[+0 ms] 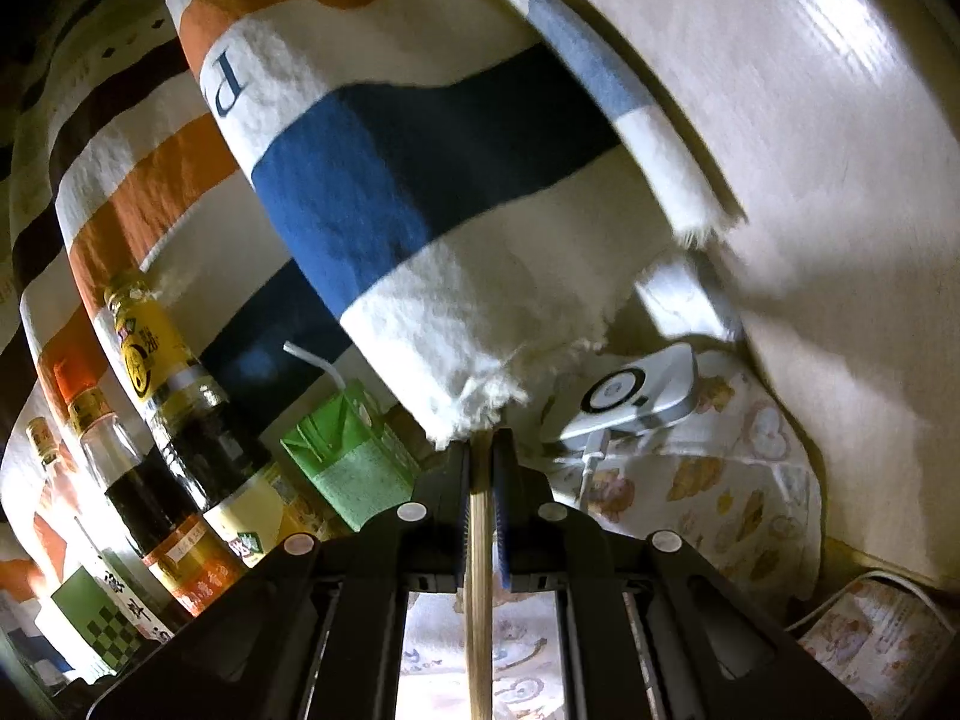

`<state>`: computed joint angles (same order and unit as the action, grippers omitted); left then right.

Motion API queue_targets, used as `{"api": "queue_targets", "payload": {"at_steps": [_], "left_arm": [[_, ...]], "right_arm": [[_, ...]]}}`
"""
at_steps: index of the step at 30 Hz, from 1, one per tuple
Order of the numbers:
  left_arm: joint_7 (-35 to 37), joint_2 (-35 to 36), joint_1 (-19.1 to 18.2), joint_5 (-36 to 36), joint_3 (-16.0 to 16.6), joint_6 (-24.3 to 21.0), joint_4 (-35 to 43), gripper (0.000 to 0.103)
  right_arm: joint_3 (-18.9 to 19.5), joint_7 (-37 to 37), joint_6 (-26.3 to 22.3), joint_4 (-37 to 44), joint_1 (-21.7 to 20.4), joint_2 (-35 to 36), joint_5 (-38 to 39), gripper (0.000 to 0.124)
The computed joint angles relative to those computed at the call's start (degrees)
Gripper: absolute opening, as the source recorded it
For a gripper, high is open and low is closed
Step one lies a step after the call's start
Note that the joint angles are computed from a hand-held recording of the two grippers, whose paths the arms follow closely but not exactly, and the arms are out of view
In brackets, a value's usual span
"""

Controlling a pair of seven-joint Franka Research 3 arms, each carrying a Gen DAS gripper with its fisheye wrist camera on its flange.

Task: Organize utensils
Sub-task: 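Lift both chopsticks over the clear cup and open both tools to release them, then move both open tools back toward the remaining chopsticks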

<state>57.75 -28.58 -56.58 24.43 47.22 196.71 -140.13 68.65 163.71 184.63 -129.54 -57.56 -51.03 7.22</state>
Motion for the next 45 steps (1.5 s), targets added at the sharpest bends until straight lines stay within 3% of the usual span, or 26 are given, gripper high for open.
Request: {"api": "queue_targets", "payload": {"at_steps": [4,7,9,12,14,17,18,20,22,24,26,32,37,39,45], "left_arm": [[-0.32,0.01,3.57,-0.07,-2.63,1.35,-0.41,0.028],[-1.38,1.33,14.00,-0.28,-11.61,1.07,-0.11,0.033],[-1.96,1.03,20.48,-0.16,-17.19,-0.11,0.26,0.039],[-1.51,-0.69,26.28,-0.17,-22.43,-3.55,1.25,0.048],[0.27,-2.31,30.35,-0.82,-26.25,-6.22,1.54,0.056],[2.64,-4.33,39.55,-1.27,-34.15,-9.18,1.63,0.070],[3.83,-5.10,40.79,-1.23,-35.52,-12.07,2.24,0.076],[6.14,-6.68,41.07,-1.97,-36.47,-19.18,3.53,0.078],[6.64,-7.55,42.82,-3.15,-37.91,-20.72,3.58,0.079],[6.64,-8.28,45.38,-4.16,-39.93,-22.20,3.50,0.081],[8.22,-9.22,45.60,-5.53,-40.00,-23.06,3.12,0.084],[10.44,-10.35,50.85,-8.21,-43.94,-25.86,3.24,0.091],[13.48,-11.32,52.29,-10.57,-45.51,-28.48,3.49,0.096],[14.10,-11.70,53.08,-10.83,-46.38,-28.59,3.33,0.096],[15.42,-12.19,54.73,-10.20,-48.19,-28.64,3.08,0.096]], "right_arm": [[-1.51,-0.12,-0.37,-0.71,1.47,0.93,0.09,0.014],[-3.72,-1.04,-1.06,-1.12,3.85,2.79,-0.53,0.028],[-5.33,-1.64,-0.25,-1.52,5.17,2.94,-0.86,0.030],[-7.01,-2.28,-0.56,-1.57,6.14,1.32,-0.95,0.037],[-8.48,-4.04,-1.81,-0.65,7.83,2.33,-1.94,0.054],[-10.82,-9.16,0.55,0.37,12.30,7.67,-4.46,0.054],[-11.72,-11.40,0.49,1.10,14.07,9.44,-5.36,0.054],[-12.73,-14.68,0.06,2.13,16.35,11.05,-6.38,0.055],[-13.35,-17.38,-0.64,3.07,18.13,11.79,-7.07,0.063],[-13.72,-19.43,-0.83,3.86,19.77,12.62,-7.53,0.065],[-14.44,-21.86,-1.79,5.10,22.12,14.51,-8.10,0.067],[-16.64,-23.84,-10.46,9.16,27.93,18.87,-11.26,0.072],[-21.78,-28.60,-24.62,13.69,37.15,24.38,-13.78,0.078],[-22.66,-30.12,-27.34,15.42,39.57,27.52,-14.75,0.078],[-21.45,-26.06,-32.89,18.75,40.44,32.35,-21.72,0.078]]}}
